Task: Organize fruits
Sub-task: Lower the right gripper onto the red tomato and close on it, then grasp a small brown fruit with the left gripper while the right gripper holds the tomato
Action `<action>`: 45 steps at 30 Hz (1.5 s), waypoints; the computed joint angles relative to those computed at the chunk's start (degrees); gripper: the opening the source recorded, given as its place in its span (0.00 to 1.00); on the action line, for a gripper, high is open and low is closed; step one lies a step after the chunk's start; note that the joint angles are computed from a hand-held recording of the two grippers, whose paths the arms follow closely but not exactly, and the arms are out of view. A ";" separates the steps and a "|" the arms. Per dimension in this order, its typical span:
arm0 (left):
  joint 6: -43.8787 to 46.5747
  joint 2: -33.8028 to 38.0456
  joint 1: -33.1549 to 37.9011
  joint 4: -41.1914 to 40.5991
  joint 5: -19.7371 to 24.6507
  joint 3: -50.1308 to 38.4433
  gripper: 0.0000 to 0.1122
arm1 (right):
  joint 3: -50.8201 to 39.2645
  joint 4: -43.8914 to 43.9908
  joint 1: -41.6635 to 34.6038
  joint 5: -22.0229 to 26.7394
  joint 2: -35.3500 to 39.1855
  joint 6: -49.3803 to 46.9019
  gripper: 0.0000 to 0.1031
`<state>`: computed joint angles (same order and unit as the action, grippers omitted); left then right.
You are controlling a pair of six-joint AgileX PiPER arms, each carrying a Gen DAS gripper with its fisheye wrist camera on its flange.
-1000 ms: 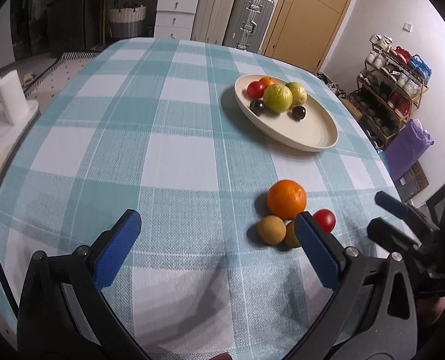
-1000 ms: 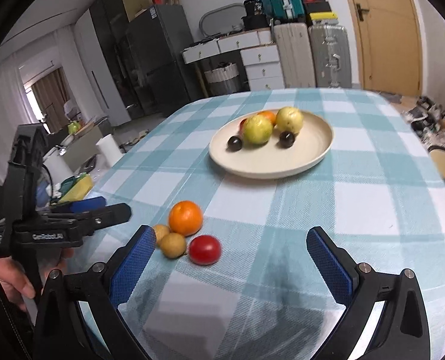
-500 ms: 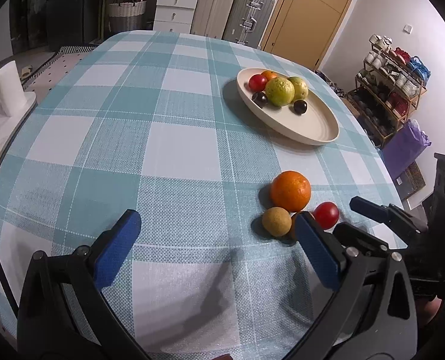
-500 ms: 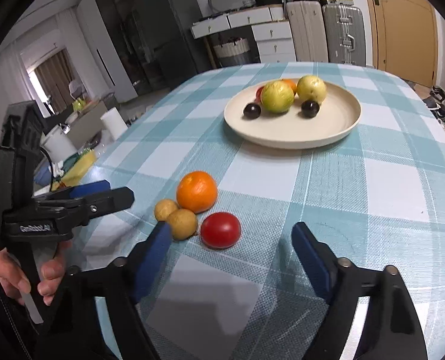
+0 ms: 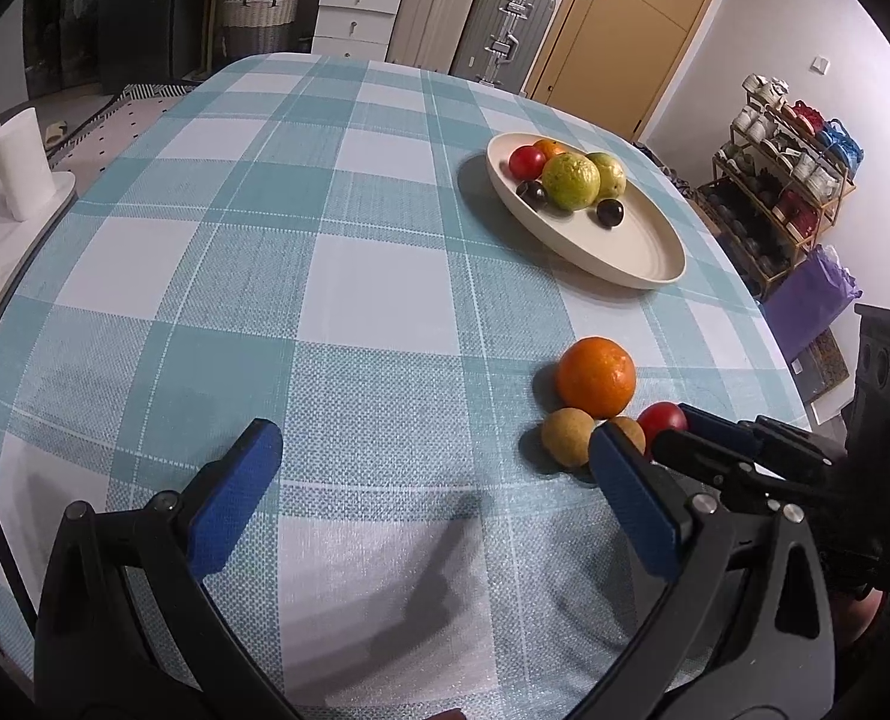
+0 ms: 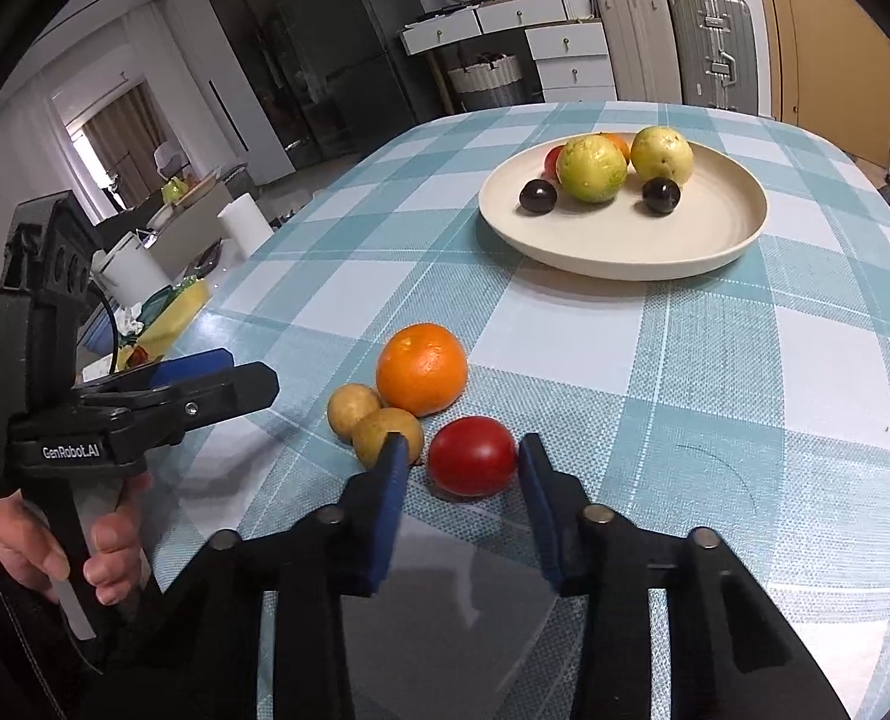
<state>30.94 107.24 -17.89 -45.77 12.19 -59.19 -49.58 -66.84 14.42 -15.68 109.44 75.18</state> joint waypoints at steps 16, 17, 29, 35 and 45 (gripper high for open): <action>3.04 2.27 -1.74 -1.22 2.21 -2.63 0.90 | 4.11 7.16 -2.88 -4.85 -2.17 -7.17 0.29; 3.63 2.53 -1.85 -1.69 2.52 -2.92 0.90 | 4.51 7.87 -3.09 -5.16 -2.50 -7.96 0.29; 10.35 4.37 -2.50 -6.80 4.71 -5.22 0.73 | 5.89 8.55 -5.19 -7.41 -3.64 -9.30 0.29; 20.79 5.92 -0.03 -17.85 10.31 -6.02 0.50 | 6.17 8.64 -5.40 -8.03 -3.58 -9.51 0.29; 25.08 7.05 0.60 -20.76 15.29 -7.39 0.27 | 6.09 8.01 -5.50 -8.18 -3.23 -8.85 0.29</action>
<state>56.01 114.29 -17.29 -66.52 27.48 -66.58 -43.49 -58.83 8.92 -23.85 106.21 66.33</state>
